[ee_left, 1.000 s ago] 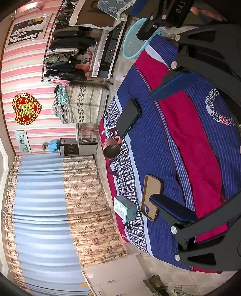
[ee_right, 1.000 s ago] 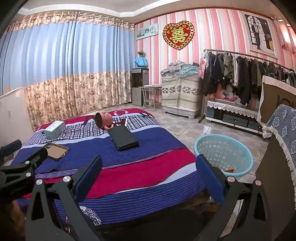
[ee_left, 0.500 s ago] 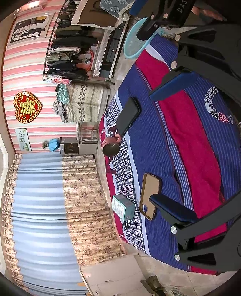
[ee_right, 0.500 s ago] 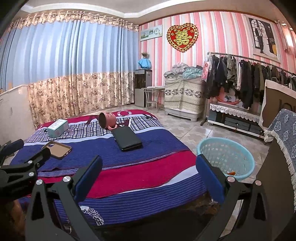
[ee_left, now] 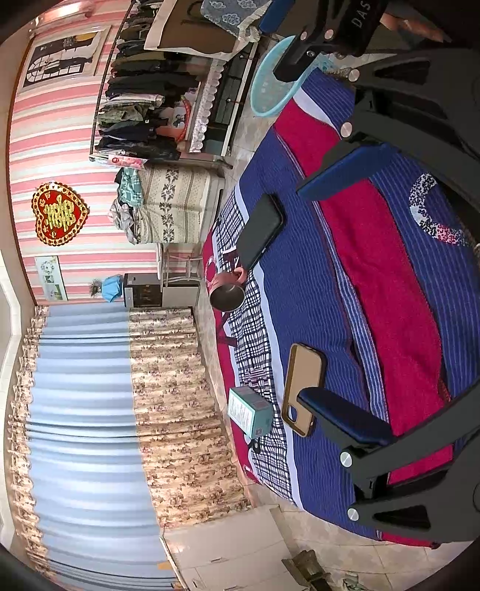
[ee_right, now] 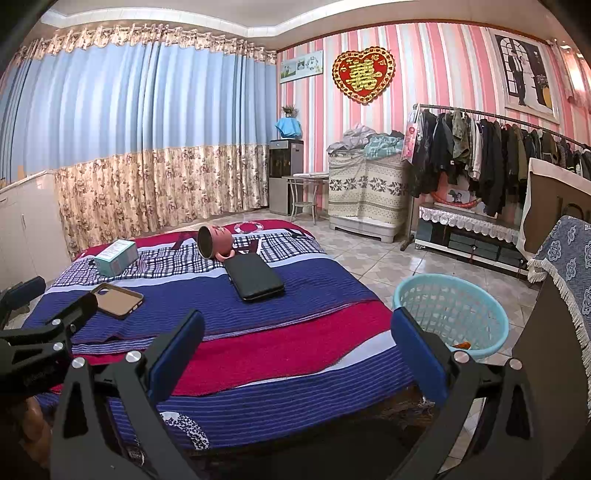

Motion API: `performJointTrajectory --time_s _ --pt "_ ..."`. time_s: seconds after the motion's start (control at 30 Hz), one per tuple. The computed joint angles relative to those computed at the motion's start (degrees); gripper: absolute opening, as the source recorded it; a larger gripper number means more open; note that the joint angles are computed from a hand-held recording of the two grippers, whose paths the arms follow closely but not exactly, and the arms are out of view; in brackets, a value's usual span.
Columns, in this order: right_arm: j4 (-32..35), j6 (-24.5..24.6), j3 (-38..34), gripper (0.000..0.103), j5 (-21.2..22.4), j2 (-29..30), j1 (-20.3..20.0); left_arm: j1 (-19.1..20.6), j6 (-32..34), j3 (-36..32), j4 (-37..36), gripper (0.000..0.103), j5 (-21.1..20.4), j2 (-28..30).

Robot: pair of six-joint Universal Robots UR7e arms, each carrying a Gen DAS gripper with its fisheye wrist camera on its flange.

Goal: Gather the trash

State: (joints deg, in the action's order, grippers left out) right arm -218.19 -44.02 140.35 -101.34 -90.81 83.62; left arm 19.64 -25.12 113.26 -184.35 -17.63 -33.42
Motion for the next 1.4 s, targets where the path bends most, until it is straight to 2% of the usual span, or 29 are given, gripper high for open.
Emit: performJointTrajectory --time_s 1.4 --pt "0.8 0.3 -0.4 0.099 -0.3 -0.7 0.2 0.0 -0.6 0.0 0.7 0.098 -0.1 -0.3"
